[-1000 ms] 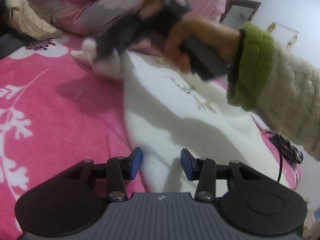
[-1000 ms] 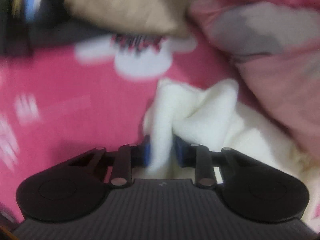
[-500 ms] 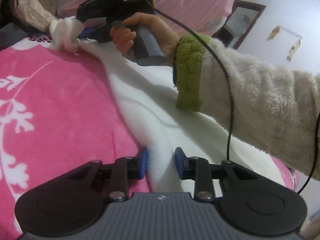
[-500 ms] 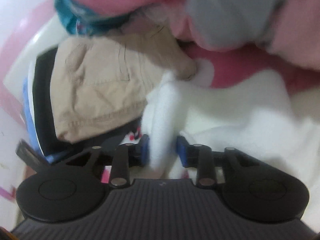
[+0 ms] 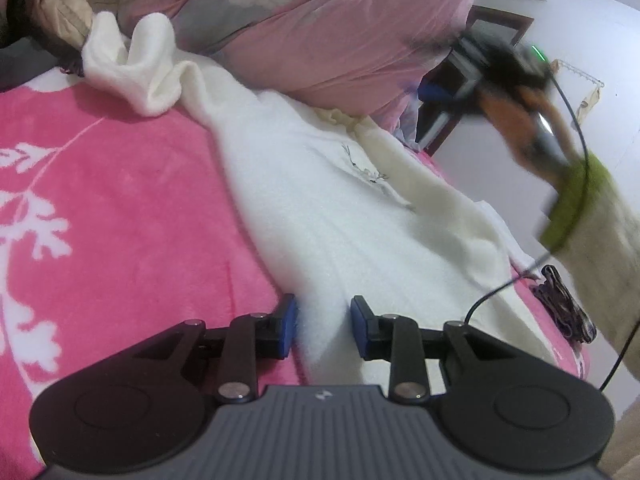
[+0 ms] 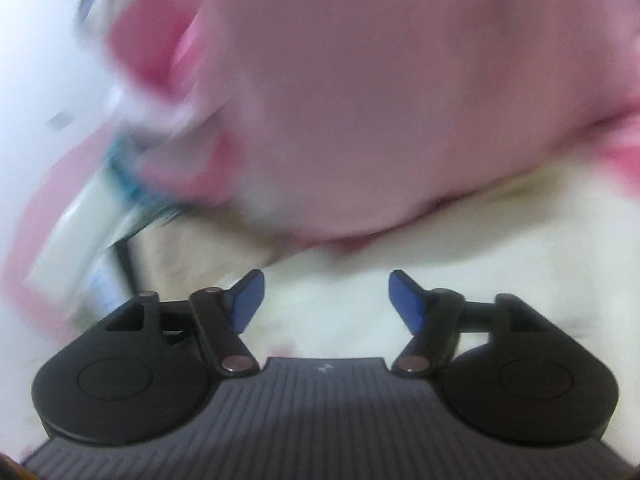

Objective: Fold clothes

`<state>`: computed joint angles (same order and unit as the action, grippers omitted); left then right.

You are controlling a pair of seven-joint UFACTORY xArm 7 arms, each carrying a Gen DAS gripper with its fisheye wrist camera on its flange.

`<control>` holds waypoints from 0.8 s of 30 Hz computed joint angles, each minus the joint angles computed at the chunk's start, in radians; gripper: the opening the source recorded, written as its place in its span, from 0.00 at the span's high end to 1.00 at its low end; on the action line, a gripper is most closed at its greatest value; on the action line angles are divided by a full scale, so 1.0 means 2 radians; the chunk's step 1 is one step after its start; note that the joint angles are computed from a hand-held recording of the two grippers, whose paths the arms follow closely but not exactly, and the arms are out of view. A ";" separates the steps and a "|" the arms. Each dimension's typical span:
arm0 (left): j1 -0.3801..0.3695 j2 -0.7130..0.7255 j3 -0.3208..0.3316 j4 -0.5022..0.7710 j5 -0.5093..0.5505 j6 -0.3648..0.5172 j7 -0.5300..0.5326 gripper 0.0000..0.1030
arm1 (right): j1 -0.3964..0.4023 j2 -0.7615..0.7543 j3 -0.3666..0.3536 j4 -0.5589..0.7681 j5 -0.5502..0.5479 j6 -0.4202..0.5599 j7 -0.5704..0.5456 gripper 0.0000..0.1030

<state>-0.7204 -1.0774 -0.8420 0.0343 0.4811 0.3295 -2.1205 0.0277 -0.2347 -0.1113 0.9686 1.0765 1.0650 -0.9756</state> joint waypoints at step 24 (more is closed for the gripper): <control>0.036 0.019 -0.036 0.021 0.016 -0.004 0.007 0.71 | -0.098 0.194 0.061 0.113 0.158 -0.254 -0.094 0.88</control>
<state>-0.6485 -1.0392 -0.9150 0.0761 0.5140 0.3218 -2.1065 -0.1681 0.1527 0.0117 1.1955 1.3915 0.5570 -1.1631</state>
